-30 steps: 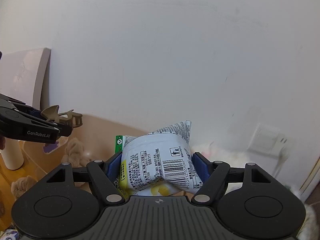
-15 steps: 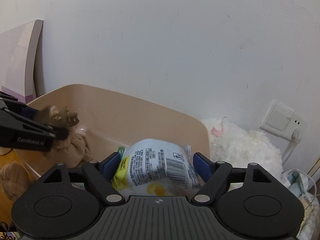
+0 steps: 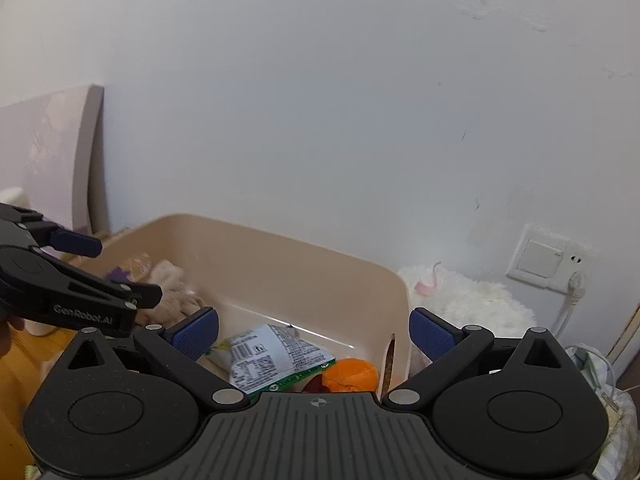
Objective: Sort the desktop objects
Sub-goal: 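Carry the hair clip and snack bag to the basket and release both, then return both grippers to the table and approach the remaining items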
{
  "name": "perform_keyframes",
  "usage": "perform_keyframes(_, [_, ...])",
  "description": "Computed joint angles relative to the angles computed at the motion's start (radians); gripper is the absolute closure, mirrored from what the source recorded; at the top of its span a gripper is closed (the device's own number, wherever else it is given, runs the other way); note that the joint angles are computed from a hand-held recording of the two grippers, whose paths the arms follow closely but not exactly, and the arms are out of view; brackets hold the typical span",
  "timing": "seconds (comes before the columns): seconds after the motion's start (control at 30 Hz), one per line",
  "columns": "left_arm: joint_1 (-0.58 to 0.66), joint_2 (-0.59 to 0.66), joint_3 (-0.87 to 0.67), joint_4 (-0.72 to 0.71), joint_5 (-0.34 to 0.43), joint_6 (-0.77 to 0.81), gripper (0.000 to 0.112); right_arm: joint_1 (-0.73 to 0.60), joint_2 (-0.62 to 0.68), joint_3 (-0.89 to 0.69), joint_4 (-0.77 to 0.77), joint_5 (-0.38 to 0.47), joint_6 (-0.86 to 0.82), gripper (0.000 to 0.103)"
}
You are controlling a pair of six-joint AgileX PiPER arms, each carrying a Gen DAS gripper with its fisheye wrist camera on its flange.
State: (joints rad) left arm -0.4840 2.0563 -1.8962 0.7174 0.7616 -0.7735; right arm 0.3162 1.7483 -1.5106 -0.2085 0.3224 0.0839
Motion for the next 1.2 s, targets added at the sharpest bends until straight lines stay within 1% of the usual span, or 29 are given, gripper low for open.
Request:
perform_keyframes(0.13, [-0.006, -0.105, 0.148, 0.028, -0.044, -0.063, 0.028, 0.024, -0.117, 0.133, -0.127, -0.035, 0.141, 0.000])
perform_keyframes(0.27, [-0.030, -0.210, 0.293, 0.084, -0.060, -0.139, 0.028, 0.029, -0.214, 0.238, -0.168, -0.041, 0.200, 0.000])
perform_keyframes(0.4, [-0.075, -0.322, 0.451, 0.164, -0.058, -0.242, 0.028, 0.040, -0.331, 0.364, -0.196, -0.050, 0.261, 0.000])
perform_keyframes(0.43, [-0.090, -0.352, 0.494, 0.183, -0.059, -0.268, 0.028, 0.048, -0.359, 0.398, -0.240, -0.052, 0.305, 0.000])
perform_keyframes(0.5, [-0.121, -0.405, 0.578, 0.223, -0.054, -0.325, 0.028, 0.070, -0.415, 0.468, -0.393, -0.049, 0.452, 0.000])
perform_keyframes(0.53, [-0.135, -0.426, 0.610, 0.234, -0.051, -0.346, 0.028, 0.079, -0.444, 0.500, -0.423, -0.045, 0.482, 0.000])
perform_keyframes(0.67, [-0.206, -0.504, 0.736, 0.273, -0.034, -0.444, 0.028, 0.107, -0.548, 0.610, -0.450, -0.032, 0.525, 0.000])
perform_keyframes(0.8, [-0.302, -0.585, 0.874, 0.317, -0.017, -0.550, 0.028, 0.141, -0.648, 0.711, -0.478, -0.017, 0.573, 0.000])
perform_keyframes(0.97, [-0.400, -0.622, 0.967, 0.353, 0.016, -0.647, 0.028, 0.205, -0.738, 0.803, -0.509, 0.024, 0.625, 0.000])
perform_keyframes(1.1, [-0.467, -0.611, 1.009, 0.407, 0.055, -0.749, 0.028, 0.303, -0.758, 0.867, -0.687, 0.069, 0.837, 0.000])
perform_keyframes(1.2, [-0.506, -0.572, 1.039, 0.481, 0.075, -0.859, 0.028, 0.391, -0.745, 0.924, -0.892, 0.122, 1.080, 0.000])
